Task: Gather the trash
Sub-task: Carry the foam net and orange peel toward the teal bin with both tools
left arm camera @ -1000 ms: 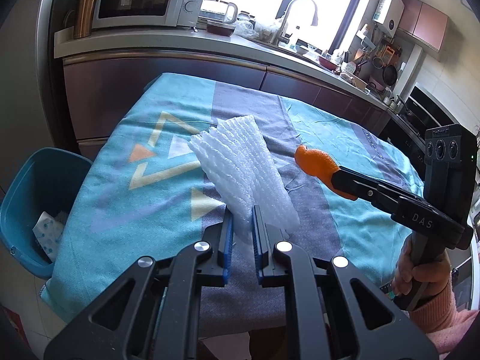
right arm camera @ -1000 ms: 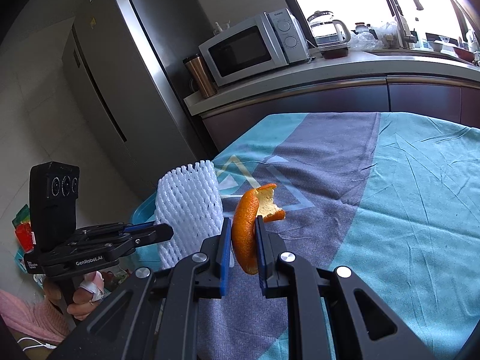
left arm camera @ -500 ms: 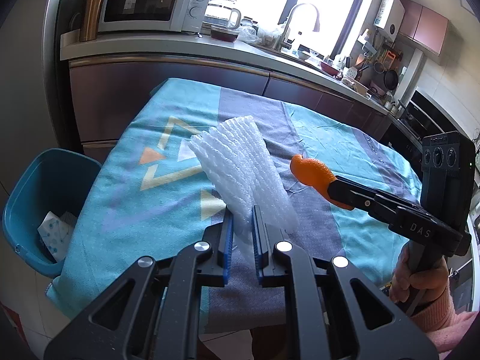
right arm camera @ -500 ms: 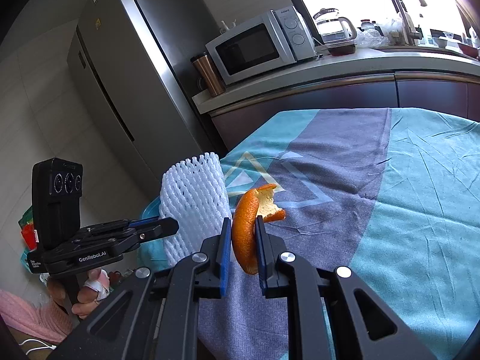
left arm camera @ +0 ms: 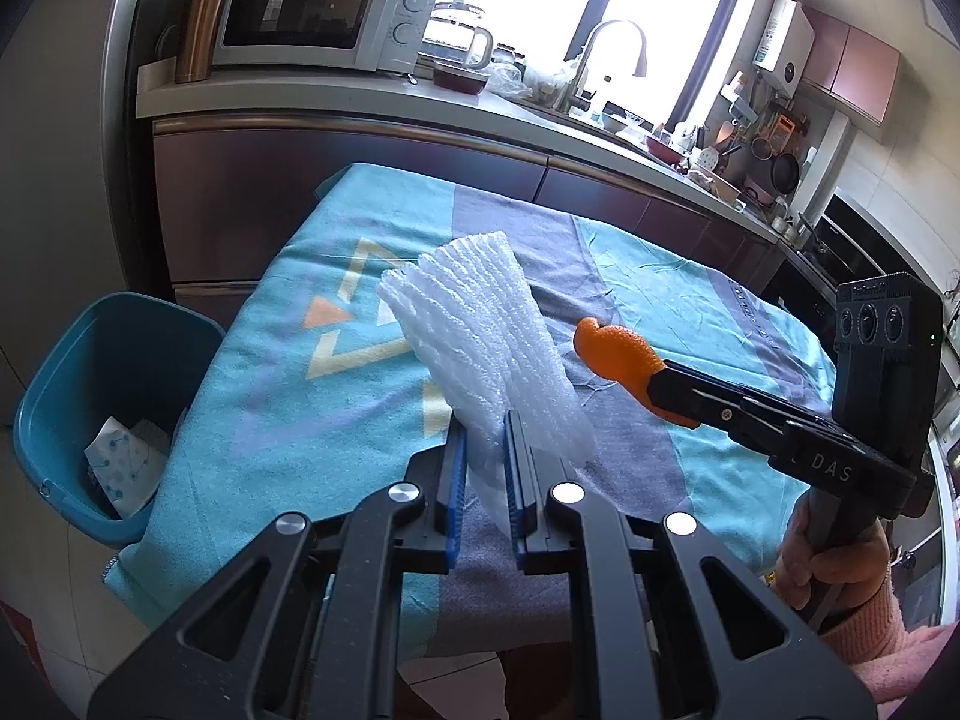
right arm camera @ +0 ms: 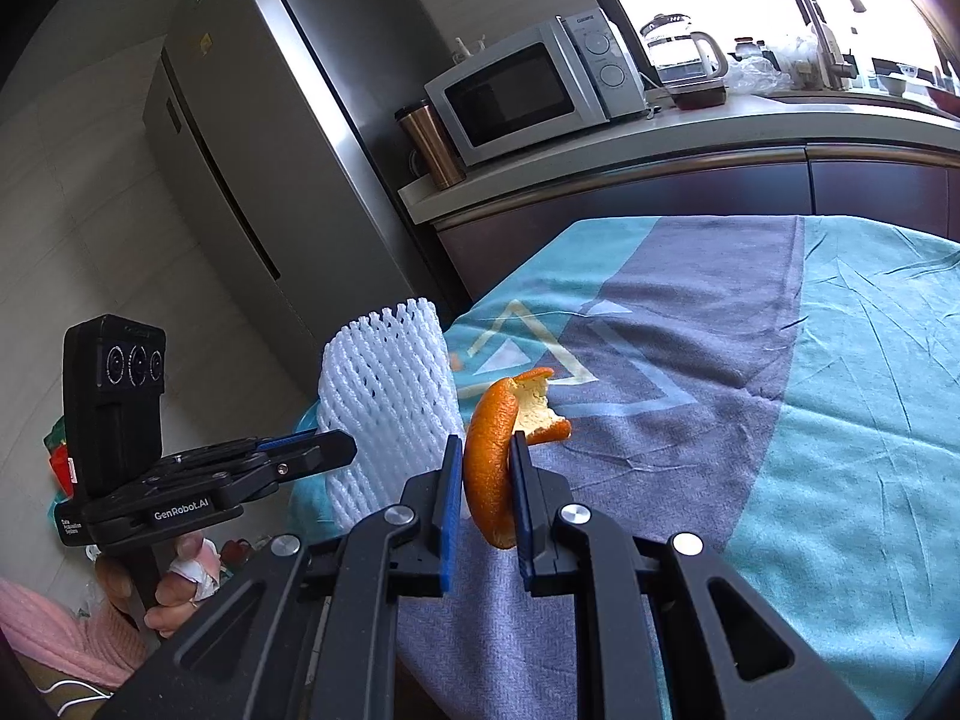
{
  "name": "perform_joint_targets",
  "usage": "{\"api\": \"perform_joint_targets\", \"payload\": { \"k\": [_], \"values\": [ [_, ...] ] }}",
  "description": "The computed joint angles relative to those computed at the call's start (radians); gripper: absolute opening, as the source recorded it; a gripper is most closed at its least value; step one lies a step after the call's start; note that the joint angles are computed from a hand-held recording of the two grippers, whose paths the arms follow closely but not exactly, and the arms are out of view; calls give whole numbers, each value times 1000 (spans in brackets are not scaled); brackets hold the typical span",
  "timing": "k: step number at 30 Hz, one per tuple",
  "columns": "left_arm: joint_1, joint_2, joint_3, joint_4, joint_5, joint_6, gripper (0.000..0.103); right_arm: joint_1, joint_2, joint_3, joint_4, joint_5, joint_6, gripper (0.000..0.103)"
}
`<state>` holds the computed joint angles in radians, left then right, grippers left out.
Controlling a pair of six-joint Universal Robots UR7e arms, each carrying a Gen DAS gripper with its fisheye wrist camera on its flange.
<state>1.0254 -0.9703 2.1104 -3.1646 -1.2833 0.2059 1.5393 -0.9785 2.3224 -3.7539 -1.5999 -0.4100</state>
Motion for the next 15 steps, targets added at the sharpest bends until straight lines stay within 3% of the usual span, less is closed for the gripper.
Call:
{"api": "perform_joint_targets", "payload": {
  "k": [15],
  "values": [
    [12, -33, 18, -15, 11, -6, 12, 14, 18, -25, 25, 8, -5, 14]
  ]
}}
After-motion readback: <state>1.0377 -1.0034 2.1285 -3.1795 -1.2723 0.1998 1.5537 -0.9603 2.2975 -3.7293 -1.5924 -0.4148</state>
